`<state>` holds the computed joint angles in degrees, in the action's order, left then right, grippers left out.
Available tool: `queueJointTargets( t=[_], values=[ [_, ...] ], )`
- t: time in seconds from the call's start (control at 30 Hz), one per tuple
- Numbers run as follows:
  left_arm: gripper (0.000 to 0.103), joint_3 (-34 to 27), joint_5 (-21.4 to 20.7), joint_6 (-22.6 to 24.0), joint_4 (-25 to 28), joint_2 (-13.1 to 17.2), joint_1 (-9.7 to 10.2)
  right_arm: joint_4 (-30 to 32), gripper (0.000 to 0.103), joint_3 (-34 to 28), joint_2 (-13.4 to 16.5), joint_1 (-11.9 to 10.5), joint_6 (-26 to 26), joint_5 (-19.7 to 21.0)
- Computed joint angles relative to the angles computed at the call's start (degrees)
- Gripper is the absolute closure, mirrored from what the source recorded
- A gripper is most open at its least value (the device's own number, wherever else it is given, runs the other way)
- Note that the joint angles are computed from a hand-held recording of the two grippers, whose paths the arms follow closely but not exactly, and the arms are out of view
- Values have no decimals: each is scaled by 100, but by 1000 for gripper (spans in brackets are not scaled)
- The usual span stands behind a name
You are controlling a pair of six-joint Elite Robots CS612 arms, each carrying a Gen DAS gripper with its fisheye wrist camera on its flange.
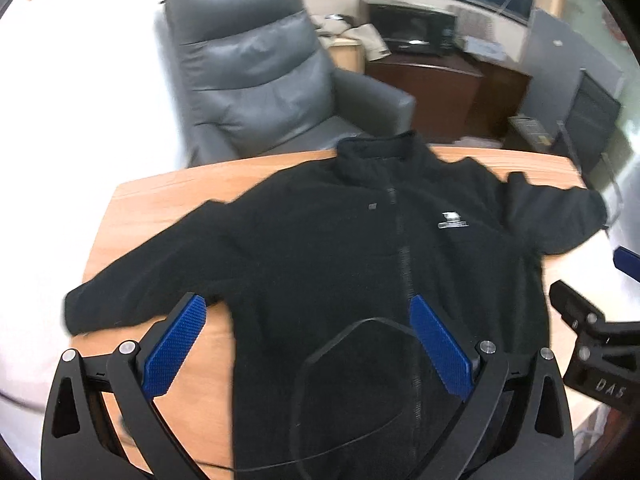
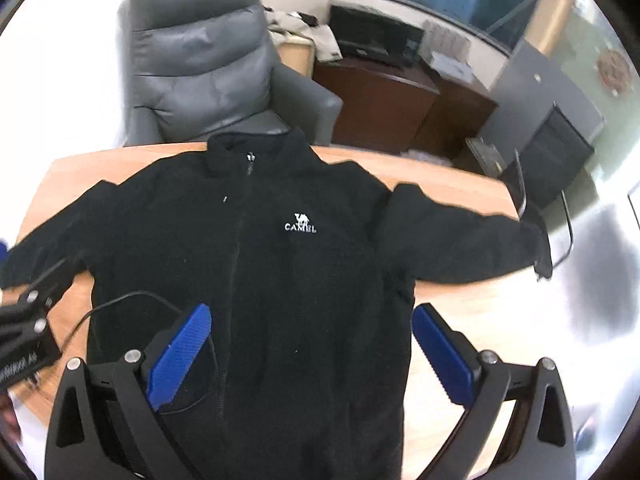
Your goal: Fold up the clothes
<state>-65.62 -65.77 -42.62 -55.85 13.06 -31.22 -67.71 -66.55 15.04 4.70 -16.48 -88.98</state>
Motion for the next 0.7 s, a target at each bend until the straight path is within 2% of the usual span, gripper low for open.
queueJointTargets(
  t=[0.1,0.17,0.23,0.37,0.5,0.57,0.63,0.7],
  values=[
    [0,128,-277,536,-651,87,72,-264,0,-111,166,-93,-413,-117],
    [0,281,-259,937,-1131,151,103,-538,0,-162,267,-269,-483,133],
    [0,472,-150,1070,-1439,198,137,-852,0,-141,351,-473,-625,371],
    [0,792,396,429,-1313,139,202,-1462,0,295,363,-923,-1284,653],
    [0,751,1071,-275,-921,169,204,-2368,0,1047,165,-1438,-1380,848],
    [0,1008,1079,-218,-1049,100,207,-2852,0,1470,60,-1640,-1348,817],
    [0,1493,853,107,-1765,-25,198,-3377,0,2012,-96,-1828,-1305,750],
    [0,2296,520,672,-2833,-263,159,-3646,0,2616,-295,-1932,-1341,774]
  ],
)
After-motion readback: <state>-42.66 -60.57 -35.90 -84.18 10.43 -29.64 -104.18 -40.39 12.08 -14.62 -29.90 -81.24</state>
